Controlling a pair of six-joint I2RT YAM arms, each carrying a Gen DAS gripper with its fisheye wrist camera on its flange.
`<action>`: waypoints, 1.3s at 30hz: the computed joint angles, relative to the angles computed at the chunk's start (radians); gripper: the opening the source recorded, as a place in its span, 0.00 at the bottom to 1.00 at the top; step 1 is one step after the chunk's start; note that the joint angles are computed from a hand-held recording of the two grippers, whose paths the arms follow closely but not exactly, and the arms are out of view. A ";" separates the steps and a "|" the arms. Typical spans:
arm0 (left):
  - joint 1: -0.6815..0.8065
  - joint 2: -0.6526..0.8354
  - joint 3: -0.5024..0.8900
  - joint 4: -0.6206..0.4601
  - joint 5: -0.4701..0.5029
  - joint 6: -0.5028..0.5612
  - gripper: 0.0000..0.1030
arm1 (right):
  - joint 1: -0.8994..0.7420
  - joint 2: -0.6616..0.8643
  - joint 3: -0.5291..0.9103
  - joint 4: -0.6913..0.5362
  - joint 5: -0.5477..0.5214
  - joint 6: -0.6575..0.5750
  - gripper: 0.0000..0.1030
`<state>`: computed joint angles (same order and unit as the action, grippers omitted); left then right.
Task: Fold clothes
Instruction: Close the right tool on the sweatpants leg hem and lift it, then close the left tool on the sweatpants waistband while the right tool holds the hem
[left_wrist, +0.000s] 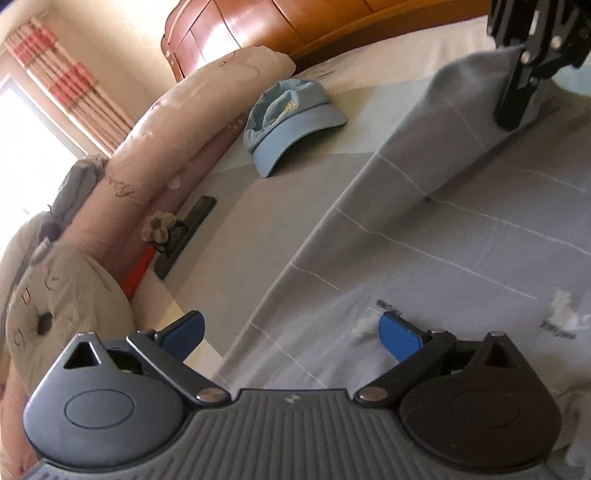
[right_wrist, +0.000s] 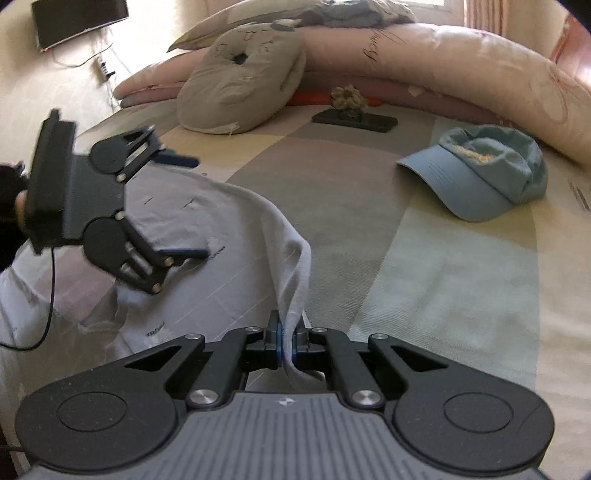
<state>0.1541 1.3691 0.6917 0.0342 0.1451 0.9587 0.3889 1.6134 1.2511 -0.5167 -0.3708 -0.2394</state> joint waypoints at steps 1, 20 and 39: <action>-0.003 0.001 0.007 -0.011 -0.004 0.007 0.97 | 0.004 -0.013 -0.014 0.011 0.010 -0.008 0.05; -0.036 -0.036 -0.141 0.223 0.001 0.253 0.97 | 0.118 -0.254 -0.241 -0.013 0.154 -0.278 0.05; -0.015 -0.028 -0.134 0.209 0.022 0.199 0.97 | 0.446 -0.222 -0.421 0.302 0.727 -0.472 0.27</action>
